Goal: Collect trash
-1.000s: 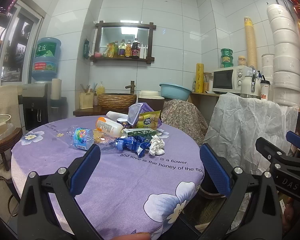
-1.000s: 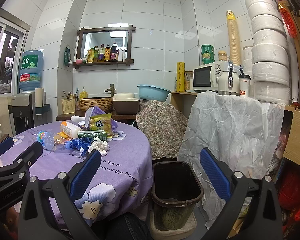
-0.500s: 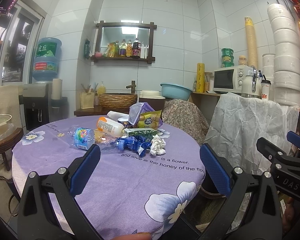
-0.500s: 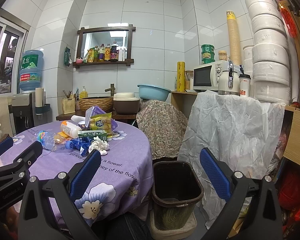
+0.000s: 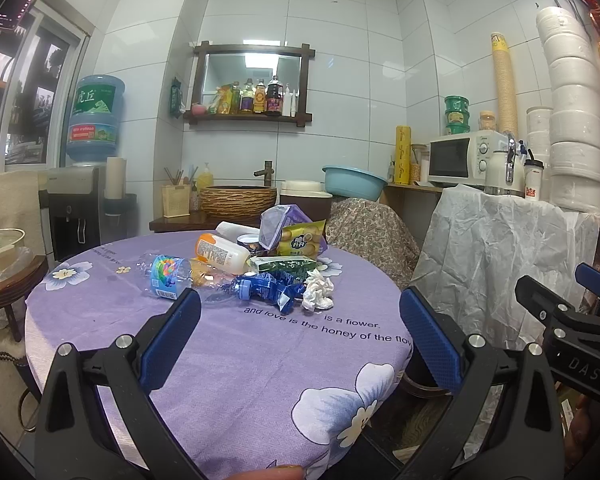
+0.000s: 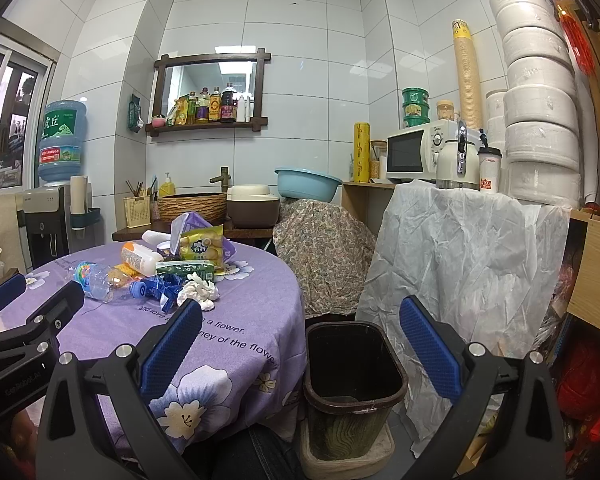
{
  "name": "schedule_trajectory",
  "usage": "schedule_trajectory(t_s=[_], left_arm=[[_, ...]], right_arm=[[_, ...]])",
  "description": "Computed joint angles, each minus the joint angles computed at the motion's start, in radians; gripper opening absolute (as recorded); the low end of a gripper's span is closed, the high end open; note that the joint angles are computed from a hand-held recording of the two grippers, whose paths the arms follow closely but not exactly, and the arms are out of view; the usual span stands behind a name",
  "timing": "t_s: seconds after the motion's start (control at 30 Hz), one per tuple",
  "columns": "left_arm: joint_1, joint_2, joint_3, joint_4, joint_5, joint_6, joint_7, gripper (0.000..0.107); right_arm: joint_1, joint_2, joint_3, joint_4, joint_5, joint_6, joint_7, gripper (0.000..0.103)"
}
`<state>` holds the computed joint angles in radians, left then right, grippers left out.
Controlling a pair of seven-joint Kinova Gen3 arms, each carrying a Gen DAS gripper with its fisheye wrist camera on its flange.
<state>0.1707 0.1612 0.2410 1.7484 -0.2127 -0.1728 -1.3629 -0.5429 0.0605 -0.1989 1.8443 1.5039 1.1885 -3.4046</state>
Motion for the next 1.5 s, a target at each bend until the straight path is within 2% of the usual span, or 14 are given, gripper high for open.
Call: schedule_trajectory(t_s=[0.7, 1.3, 1.5], left_arm=[[0.006, -0.003, -0.006, 0.001, 0.004, 0.004, -0.003, 0.098], [-0.021, -0.003, 0.012, 0.011, -0.030, -0.001, 0.026, 0.098], [0.005, -0.001, -0.014, 0.019, -0.003, -0.013, 0.000, 0.098]], right_arm=[[0.002, 0.004, 0.002, -0.001, 0.000, -0.006, -0.002, 0.098], [0.001, 0.007, 0.005, 0.001, 0.002, -0.009, -0.006, 0.098], [0.002, 0.007, 0.005, 0.000, -0.001, -0.011, -0.004, 0.098]])
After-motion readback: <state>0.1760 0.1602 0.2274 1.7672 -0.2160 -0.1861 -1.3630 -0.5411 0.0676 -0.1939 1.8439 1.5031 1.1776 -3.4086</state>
